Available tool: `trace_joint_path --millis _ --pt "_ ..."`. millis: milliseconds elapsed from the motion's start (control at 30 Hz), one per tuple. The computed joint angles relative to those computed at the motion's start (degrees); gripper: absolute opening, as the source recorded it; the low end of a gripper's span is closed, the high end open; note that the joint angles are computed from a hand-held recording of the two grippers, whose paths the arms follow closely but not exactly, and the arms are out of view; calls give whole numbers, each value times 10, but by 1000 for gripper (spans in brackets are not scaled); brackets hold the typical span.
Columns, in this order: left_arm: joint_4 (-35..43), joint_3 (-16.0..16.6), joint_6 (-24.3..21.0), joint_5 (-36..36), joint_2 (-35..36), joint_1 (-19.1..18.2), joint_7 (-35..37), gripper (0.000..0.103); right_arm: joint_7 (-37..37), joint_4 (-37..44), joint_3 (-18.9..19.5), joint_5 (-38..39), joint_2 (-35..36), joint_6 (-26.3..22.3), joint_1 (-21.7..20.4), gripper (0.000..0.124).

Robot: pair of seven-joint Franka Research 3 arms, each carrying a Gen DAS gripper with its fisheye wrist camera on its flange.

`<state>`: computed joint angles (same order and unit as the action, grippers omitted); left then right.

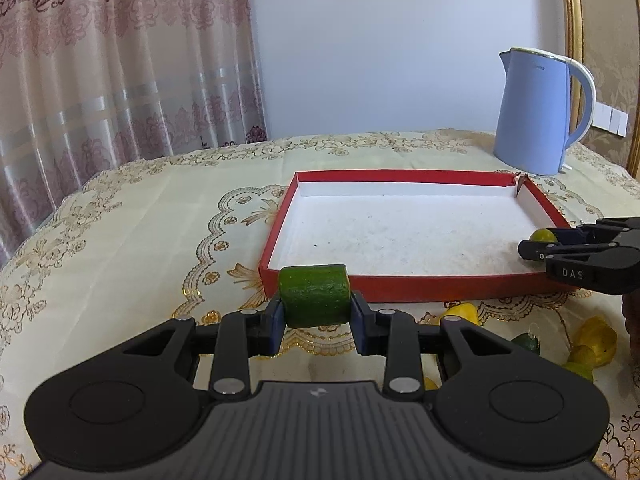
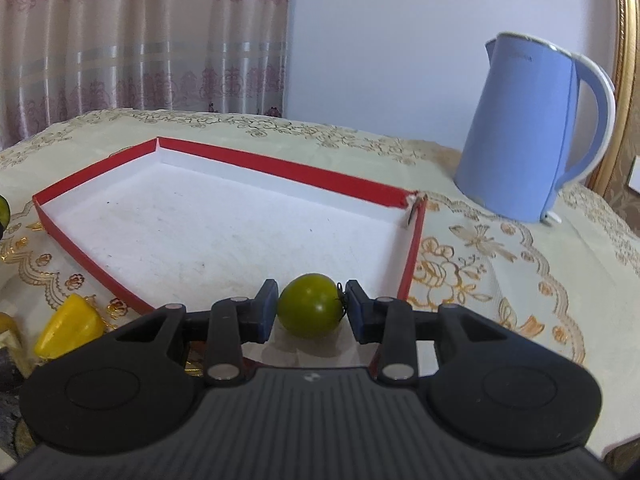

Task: Organize fruits
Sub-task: 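Carry the green tomato into the tray and open the right gripper while the left holds the cucumber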

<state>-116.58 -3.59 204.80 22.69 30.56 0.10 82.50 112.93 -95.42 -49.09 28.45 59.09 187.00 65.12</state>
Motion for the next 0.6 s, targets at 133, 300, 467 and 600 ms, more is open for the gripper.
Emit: trace_joint_path --millis 133,300,467,600 --pt "-2 9 0 -14 -3 -14 10 32 9 2 -15 4 12 -8 10 35" --pt "-9 17 -6 -31 -10 -29 24 32 28 -1 -30 -1 21 -14 21 40" --pt "-13 28 -4 -52 -17 -45 42 32 16 -22 -15 4 11 47 19 81" --pt "6 28 -12 -64 -15 -50 49 32 10 -39 -73 72 61 65 77 99"
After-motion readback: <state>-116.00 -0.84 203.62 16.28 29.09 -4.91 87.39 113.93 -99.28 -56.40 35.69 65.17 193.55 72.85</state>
